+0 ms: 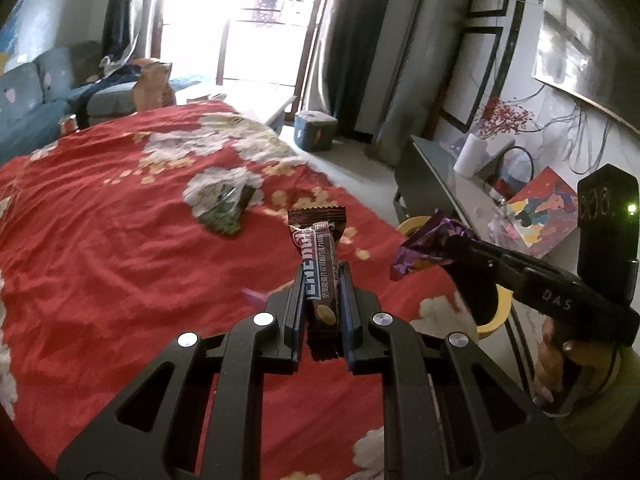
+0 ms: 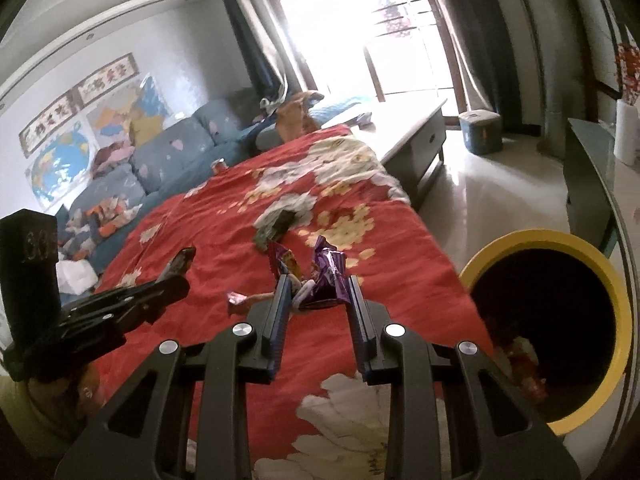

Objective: Collect trash
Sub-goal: 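Carry the energy bar and purple wrapper with both tools toward the bin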

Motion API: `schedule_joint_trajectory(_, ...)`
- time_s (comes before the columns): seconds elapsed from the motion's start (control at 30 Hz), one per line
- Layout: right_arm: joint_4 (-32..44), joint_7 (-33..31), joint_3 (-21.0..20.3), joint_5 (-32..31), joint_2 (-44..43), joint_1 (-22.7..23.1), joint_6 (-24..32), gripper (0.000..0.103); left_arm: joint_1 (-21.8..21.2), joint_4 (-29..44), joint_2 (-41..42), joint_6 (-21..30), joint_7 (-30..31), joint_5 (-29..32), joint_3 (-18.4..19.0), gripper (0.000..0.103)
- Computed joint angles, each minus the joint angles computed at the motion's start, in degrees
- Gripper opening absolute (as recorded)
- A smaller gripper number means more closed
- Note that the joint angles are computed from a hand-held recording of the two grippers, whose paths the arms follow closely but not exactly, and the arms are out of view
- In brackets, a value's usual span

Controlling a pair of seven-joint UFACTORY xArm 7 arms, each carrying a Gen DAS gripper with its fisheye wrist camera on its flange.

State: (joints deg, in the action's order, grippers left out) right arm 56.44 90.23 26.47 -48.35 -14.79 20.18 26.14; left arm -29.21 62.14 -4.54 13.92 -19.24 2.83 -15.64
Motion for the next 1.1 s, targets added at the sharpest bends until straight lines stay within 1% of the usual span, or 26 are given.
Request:
schedule_joint_trajectory(0.23, -2.25, 1.20, 0.11, 0.27, -3.22, -1.52, 0.28, 0.027, -1.00, 3.83, 2.75, 0.17, 0.06, 1.34, -0.54, 0.010)
schedule_joint_trajectory(0.47, -5.42, 1.73, 1.29, 2.04, -7.80, -4.78, 0.08, 0.027, -2.56, 7.51, 5.76, 0.70, 0.14, 2.65, -0.69, 0.010)
schedule_joint_trajectory(0.7, -8.33, 0.92, 2.84, 5.45, -12.19, -8.34, -0.37, 0.027, -4.40, 11.09, 8.62, 1.29, -0.36, 4.24, -0.48, 0.010)
schedule_joint_trajectory(1.1, -13.52, -2.29, 4.67, 12.46, -19.49, -13.52, -0.96, 0.027, -7.46, 17.07, 13.85, 2.12, 1.96, 3.57, -0.62, 0.010)
